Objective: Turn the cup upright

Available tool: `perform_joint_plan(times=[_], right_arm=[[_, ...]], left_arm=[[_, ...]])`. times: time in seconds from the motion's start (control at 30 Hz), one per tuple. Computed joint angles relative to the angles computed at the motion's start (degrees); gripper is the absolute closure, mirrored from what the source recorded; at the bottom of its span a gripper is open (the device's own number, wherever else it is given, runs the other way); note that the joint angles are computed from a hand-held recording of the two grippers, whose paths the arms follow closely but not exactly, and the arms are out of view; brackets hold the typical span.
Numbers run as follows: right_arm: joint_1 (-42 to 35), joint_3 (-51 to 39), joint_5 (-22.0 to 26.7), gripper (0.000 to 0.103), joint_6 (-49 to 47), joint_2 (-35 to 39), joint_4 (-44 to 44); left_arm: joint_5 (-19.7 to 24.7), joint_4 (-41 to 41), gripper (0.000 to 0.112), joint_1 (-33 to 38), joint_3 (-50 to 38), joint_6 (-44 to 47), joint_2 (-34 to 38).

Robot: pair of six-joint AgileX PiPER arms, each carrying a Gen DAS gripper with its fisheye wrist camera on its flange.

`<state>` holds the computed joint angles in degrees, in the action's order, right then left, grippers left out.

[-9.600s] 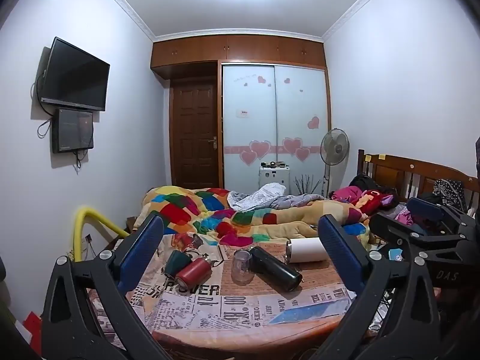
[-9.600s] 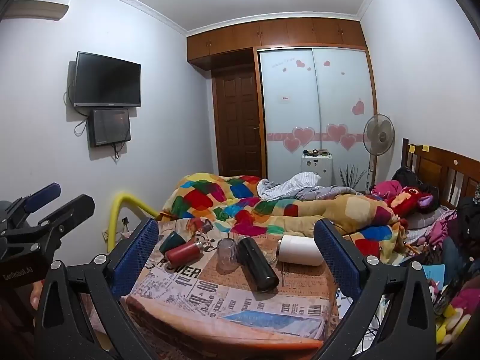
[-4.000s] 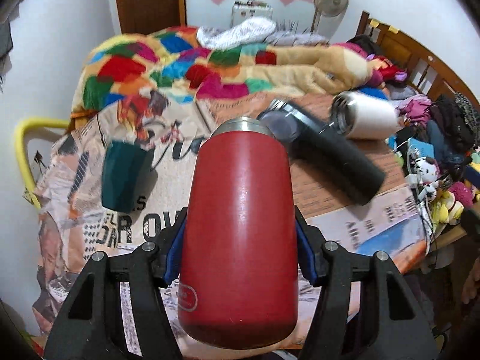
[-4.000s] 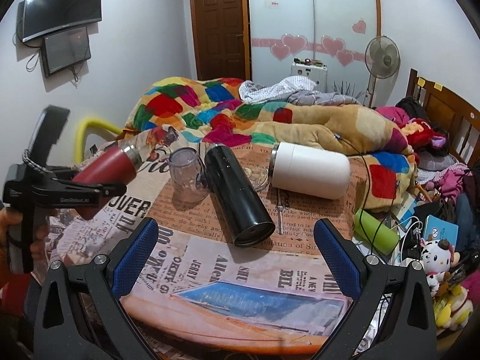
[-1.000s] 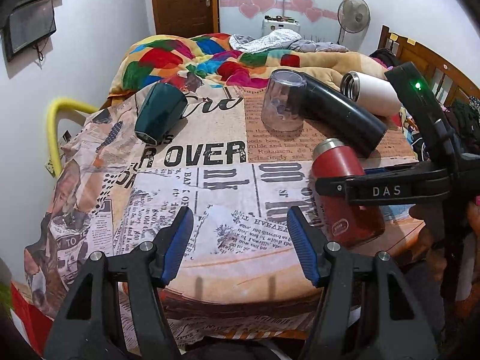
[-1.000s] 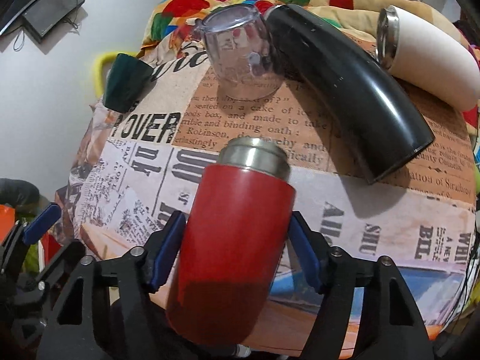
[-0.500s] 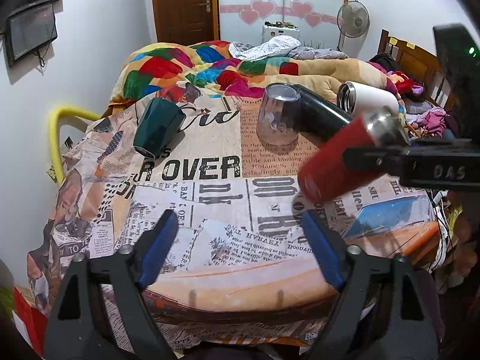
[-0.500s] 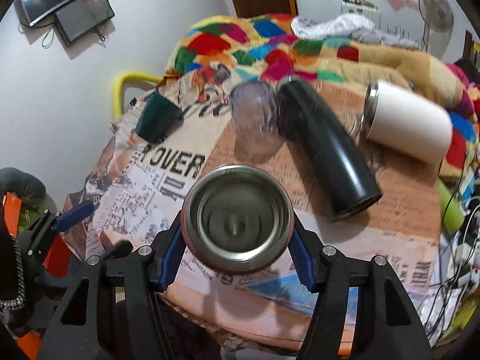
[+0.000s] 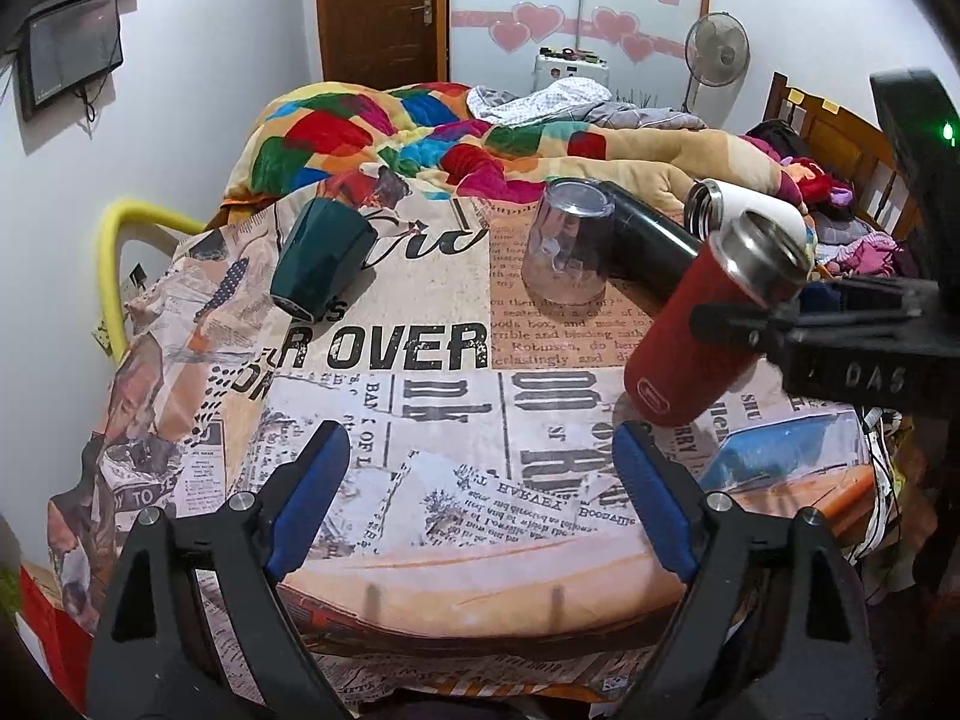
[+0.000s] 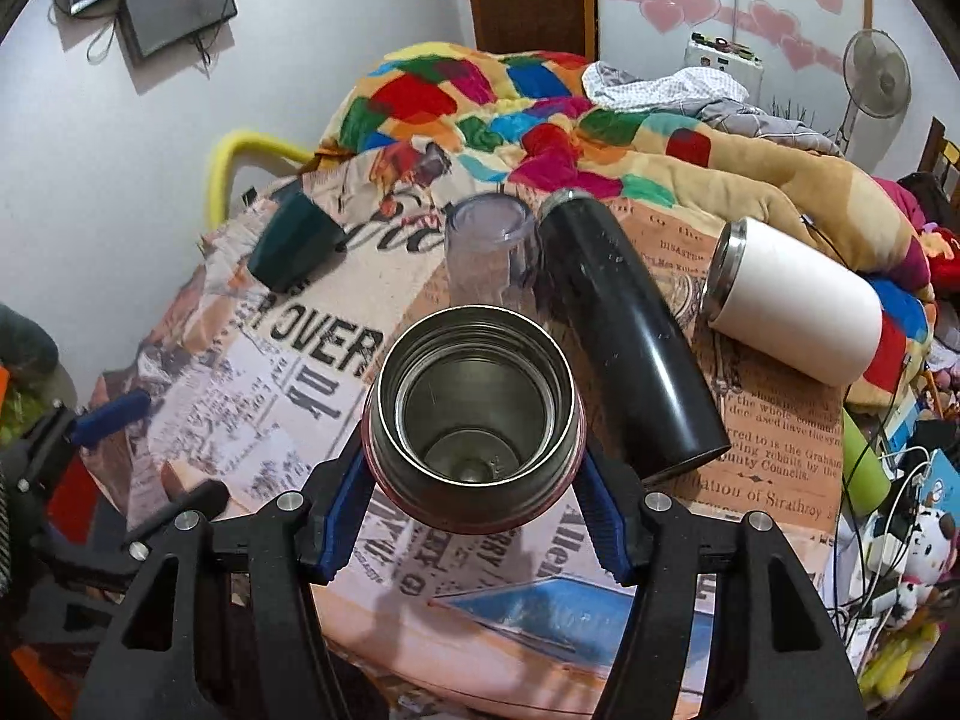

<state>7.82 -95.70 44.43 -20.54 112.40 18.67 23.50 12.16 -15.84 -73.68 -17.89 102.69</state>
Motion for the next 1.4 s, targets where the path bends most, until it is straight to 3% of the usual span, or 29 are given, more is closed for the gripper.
perform_joint_plan(times=[0.3, 0.47, 0.63, 0.73, 0.83, 1.0, 1.13, 1.3, 1.4], right_arm=[[1.9, -0.6, 0.5, 0.044, 1.8, 1.0, -3.9], [1.2, 0.0, 1.7, 0.035, 0.6, -0.6, -1.0], [-1.1, 5.5, 1.0, 0.035, -4.6, -7.0, 5.8], [-2.2, 12.1, -2.8, 0.035, -7.5, -15.2, 8.6], [-4.1, 17.4, -5.7, 0.035, -11.3, -23.5, 13.1], [-8.3, 23.0, -8.5, 0.035, -17.4, -35.9, 21.5], [-12.2, 27.3, -10.4, 0.035, -23.4, -45.6, 28.9], [-13.2, 31.1, -12.9, 0.031, -26.8, -52.7, 33.3], [-10.2, 33.4, -17.3, 0.028, -25.1, -54.8, 30.7]], left_arm=[[0.2, -1.5, 0.023, 0.8, 0.2, 0.8, -0.4], [0.5, -1.2, 0.023, 0.6, 0.5, 0.2, -2.1], [0.9, -0.2, 0.023, -0.6, 1.2, -1.2, -6.7], [0.4, 2.0, 0.023, -2.2, 2.3, -3.5, -11.2], [0.1, 7.1, 0.023, -4.5, 3.4, -8.4, -15.9], [0.2, 26.9, 0.023, -11.6, 6.4, -27.0, -26.7], [2.9, 40.4, 0.023, -17.6, 8.5, -40.8, -33.9], [13.9, 57.6, 0.023, -28.5, 10.4, -55.1, -39.2], [21.6, 64.2, 0.017, -35.1, 11.8, -60.3, -40.5]])
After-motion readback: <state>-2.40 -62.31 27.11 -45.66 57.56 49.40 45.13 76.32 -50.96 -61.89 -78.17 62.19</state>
